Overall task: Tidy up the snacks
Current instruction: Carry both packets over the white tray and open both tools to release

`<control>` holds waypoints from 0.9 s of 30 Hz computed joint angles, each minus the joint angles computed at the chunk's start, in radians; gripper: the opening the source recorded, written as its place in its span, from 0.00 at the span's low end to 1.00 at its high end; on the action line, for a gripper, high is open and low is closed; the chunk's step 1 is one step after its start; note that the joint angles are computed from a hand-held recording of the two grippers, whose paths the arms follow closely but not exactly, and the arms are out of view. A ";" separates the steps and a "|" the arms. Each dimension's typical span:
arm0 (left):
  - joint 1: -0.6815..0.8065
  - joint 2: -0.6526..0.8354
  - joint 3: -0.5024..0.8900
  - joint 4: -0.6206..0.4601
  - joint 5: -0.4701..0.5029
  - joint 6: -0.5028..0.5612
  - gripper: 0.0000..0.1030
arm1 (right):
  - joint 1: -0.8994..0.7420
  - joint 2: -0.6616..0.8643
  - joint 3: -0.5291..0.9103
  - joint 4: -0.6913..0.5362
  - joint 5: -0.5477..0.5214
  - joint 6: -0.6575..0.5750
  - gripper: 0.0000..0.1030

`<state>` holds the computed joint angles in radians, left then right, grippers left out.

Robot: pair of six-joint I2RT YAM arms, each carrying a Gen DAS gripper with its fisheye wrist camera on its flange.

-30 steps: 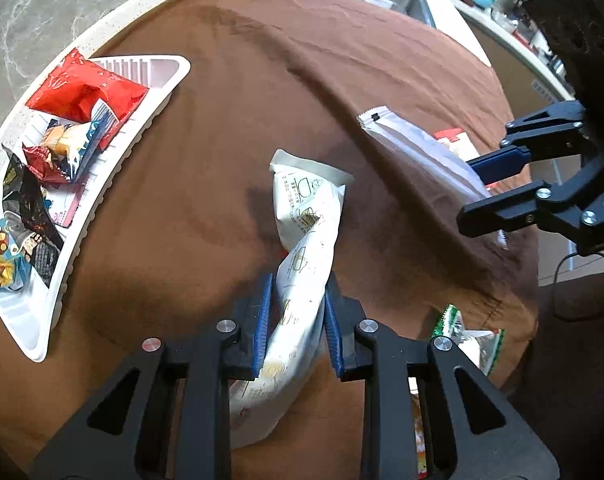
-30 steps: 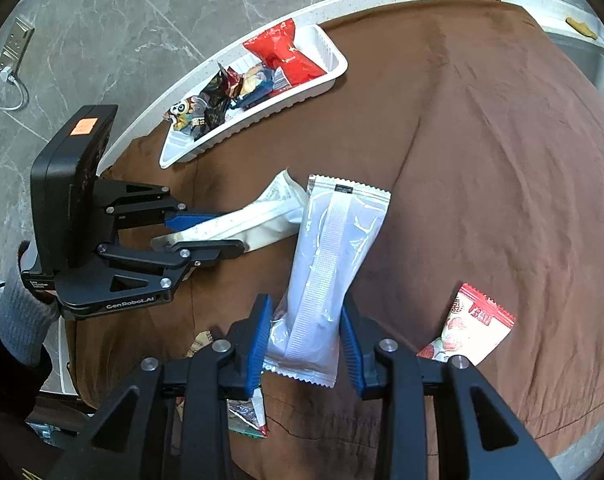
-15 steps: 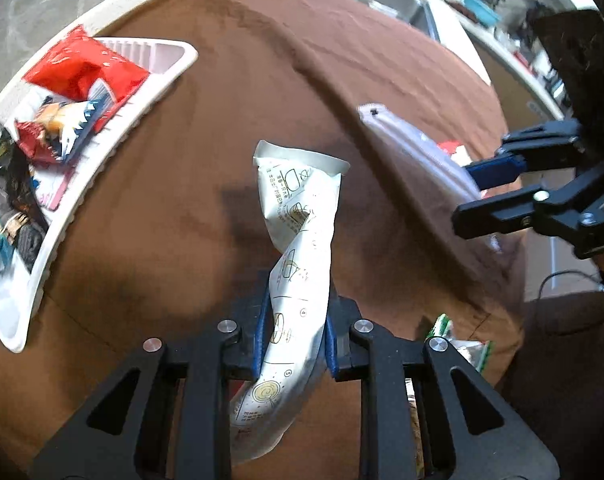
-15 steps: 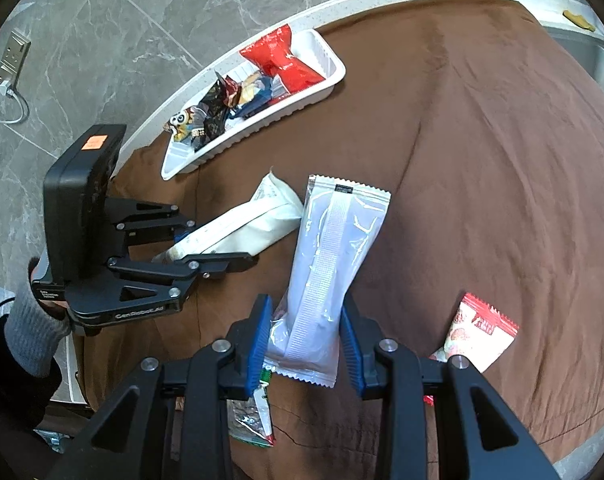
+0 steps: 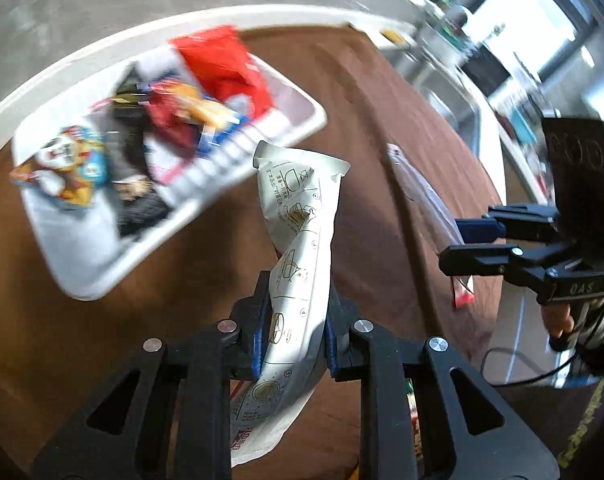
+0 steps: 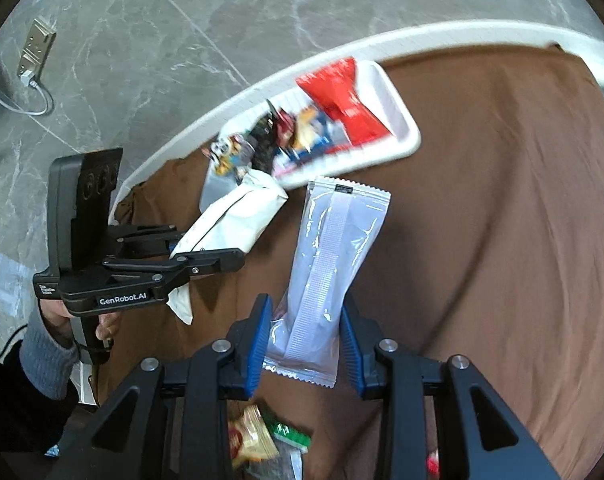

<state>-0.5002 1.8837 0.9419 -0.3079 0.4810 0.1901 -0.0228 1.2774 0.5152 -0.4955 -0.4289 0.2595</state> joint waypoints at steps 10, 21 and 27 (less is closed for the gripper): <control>0.173 0.138 0.226 -0.039 0.051 -0.148 0.19 | 0.039 0.346 0.288 0.047 -0.006 -0.078 0.35; 0.230 0.338 0.517 -0.053 0.061 -0.332 0.19 | 0.049 0.688 0.624 0.007 -0.001 -0.163 0.35; 0.210 0.428 0.629 -0.024 -0.003 -0.382 0.20 | 0.068 0.831 0.760 -0.004 0.067 -0.187 0.37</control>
